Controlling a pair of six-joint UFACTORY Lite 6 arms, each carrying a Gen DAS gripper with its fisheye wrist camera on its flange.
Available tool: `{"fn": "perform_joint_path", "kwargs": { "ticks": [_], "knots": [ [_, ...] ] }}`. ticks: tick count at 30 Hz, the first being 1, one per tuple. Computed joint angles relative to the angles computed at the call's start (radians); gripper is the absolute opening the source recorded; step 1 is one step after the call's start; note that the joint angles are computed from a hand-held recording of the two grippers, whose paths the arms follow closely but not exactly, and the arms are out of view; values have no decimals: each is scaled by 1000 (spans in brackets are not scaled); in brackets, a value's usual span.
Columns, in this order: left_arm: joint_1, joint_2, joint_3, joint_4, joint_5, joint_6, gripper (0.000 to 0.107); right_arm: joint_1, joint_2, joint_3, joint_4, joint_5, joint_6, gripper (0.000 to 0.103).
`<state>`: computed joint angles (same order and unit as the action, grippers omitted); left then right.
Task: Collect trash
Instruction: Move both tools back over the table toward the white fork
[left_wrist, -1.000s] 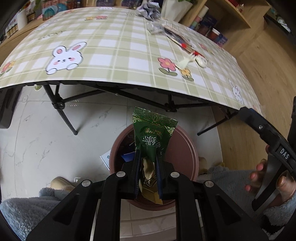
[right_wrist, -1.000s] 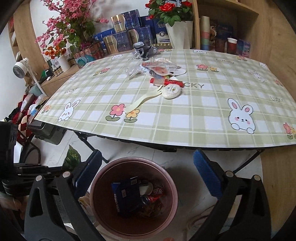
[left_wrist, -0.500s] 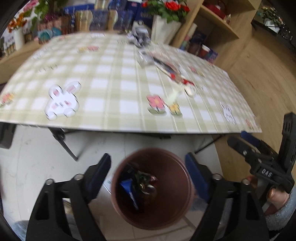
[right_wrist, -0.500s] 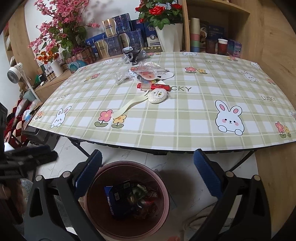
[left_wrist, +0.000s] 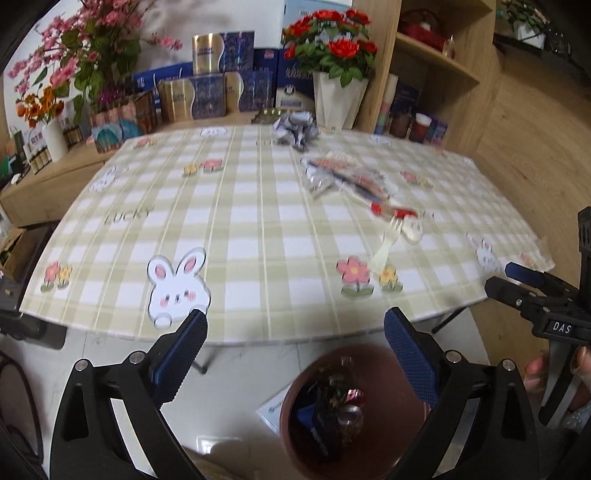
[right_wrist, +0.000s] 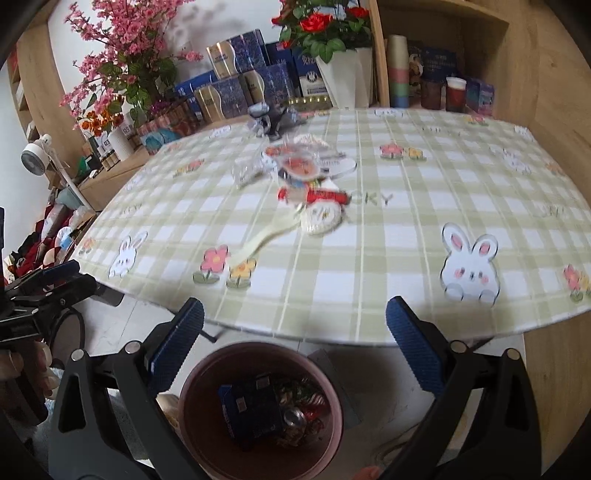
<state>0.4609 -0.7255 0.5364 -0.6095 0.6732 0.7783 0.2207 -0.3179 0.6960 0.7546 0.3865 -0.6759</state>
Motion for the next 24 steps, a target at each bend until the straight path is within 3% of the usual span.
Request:
{"fn": "perform_joint_path", "kwargs": {
  "ticks": [8, 19, 24],
  "knots": [
    [-152, 63, 20, 39, -114, -90, 94, -58, 75, 116, -12, 70, -44, 97],
    [-304, 208, 54, 63, -239, -146, 94, -117, 194, 185, -99, 41, -21, 97],
    [-356, 315, 97, 39, -282, -138, 93, -161, 278, 248, -60, 57, -93, 97]
  ]
}}
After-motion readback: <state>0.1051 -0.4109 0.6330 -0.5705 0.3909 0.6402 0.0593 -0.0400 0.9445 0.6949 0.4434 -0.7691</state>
